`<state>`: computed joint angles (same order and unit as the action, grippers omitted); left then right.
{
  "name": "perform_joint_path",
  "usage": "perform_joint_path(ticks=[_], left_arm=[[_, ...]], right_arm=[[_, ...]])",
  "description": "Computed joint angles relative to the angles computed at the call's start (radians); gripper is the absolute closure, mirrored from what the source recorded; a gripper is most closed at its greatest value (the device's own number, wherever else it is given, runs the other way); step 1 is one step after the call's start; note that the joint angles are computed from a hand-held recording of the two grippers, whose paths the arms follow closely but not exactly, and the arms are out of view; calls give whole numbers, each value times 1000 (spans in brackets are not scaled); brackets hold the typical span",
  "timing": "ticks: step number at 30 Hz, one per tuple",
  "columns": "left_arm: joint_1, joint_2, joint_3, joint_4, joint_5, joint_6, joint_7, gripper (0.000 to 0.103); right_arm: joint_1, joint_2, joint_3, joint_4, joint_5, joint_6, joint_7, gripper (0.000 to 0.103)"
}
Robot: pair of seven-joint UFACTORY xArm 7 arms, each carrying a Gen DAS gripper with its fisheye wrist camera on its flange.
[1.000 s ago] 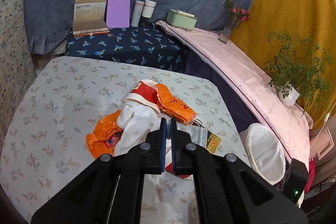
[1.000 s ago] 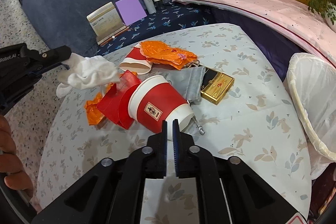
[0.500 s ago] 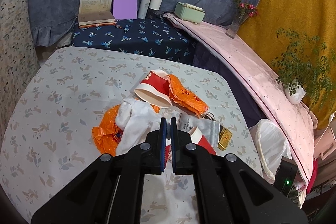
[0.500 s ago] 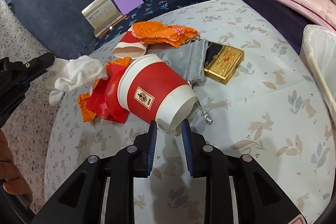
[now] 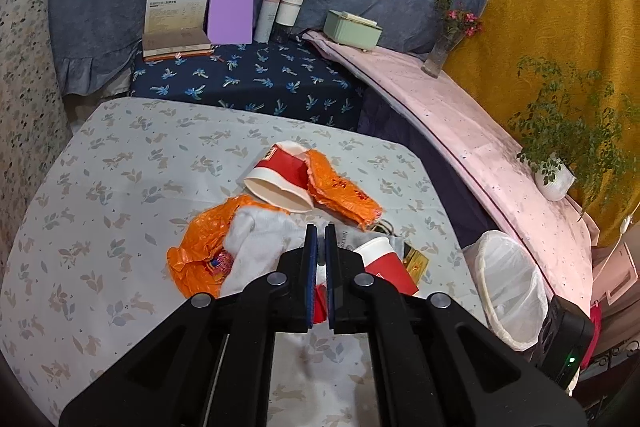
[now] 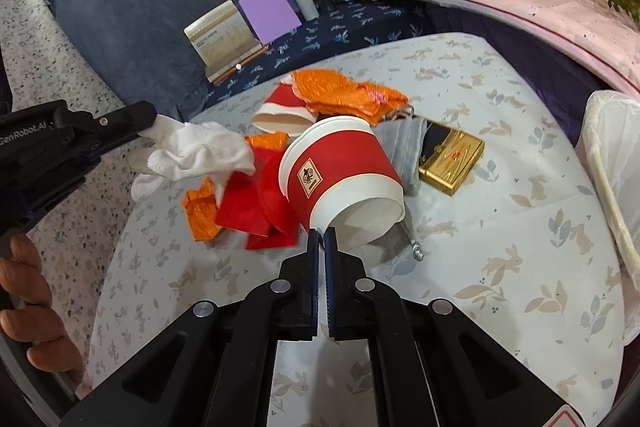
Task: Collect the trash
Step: 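Carry the glove and cup over the wastebasket and open both grippers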
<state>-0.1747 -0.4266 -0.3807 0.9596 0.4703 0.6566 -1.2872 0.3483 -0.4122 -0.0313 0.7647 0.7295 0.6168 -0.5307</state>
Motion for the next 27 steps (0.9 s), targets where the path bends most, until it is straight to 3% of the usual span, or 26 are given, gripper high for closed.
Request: perform_joint_path(ticks=[14,27], left_arm=[[-30,138,-41,209,114,10,-30,99],[-223,462,-11,531,255,51,-23,99]], right_arm=[[-43,-85,-67,31,-20,-7,3,99],[-173,-108,-167,31,-99,-22,22,99]])
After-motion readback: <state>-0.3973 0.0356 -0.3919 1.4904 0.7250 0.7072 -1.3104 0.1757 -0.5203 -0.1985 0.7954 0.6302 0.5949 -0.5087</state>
